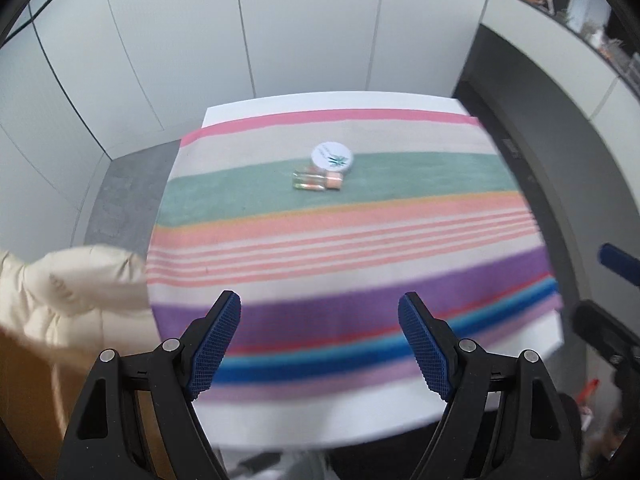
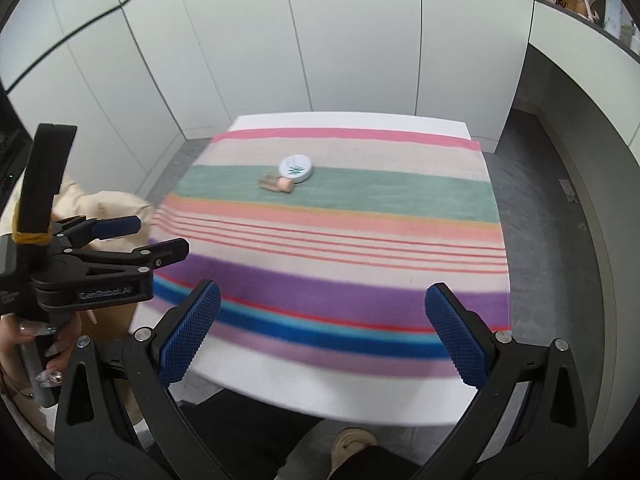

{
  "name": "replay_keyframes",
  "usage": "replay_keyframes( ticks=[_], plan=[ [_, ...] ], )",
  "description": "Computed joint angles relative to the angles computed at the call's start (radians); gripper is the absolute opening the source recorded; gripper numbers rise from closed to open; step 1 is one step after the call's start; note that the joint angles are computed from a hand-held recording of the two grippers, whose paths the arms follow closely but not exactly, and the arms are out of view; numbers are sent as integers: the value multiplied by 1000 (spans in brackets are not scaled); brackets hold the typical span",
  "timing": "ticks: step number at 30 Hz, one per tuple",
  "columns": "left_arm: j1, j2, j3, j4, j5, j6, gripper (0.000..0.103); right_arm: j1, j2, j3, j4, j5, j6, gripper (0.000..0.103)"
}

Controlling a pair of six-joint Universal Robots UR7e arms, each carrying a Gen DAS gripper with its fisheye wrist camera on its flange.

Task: Organize objects
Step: 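Move both open tools from the box back to the white jar and bottle, then grasp the glass bottle with the left tool while the right grasps the white jar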

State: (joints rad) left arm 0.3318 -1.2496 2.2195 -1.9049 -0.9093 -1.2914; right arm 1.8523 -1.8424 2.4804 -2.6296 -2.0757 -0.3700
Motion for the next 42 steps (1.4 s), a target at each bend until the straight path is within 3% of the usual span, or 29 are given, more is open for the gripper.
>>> replay_keyframes(
  ticks=[2,8,12,16,18,21,24,26,33,34,37,42],
  plan=[
    [58,41,2,-58,24,36,83,-40,68,-14,-55,14,-24,103],
    [231,196,-14,-390,83,240,83,-139,226,-54,-167,36,-45,103],
    [320,298,-91,-421,151,291,83,-187,298,-73,-234,43,-66,103],
    [389,346,-108,-530,167,348,82,-224,365,-96,-280,43,-80,103],
    [402,364,-106,-562,199,369,78,-236,399,-110,-302,38,-91,103],
    [402,368,-73,-664,235,417,62,-250,453,-132,-338,32,-108,103],
    [386,355,-44,-631,327,331,62,-252,508,-149,-378,41,-97,103],
    [393,323,-16,-631,350,275,62,-248,563,-168,-413,69,-79,103],
    [437,256,4,-534,346,179,63,-161,815,-253,-592,69,-64,103],
    [442,249,1,-506,350,151,62,-151,848,-269,-610,70,-66,99],
    [463,226,11,-530,348,146,62,-132,941,-325,-669,26,-46,99],
    [475,217,3,-483,362,117,62,-135,1005,-369,-694,7,-38,99]
  ],
)
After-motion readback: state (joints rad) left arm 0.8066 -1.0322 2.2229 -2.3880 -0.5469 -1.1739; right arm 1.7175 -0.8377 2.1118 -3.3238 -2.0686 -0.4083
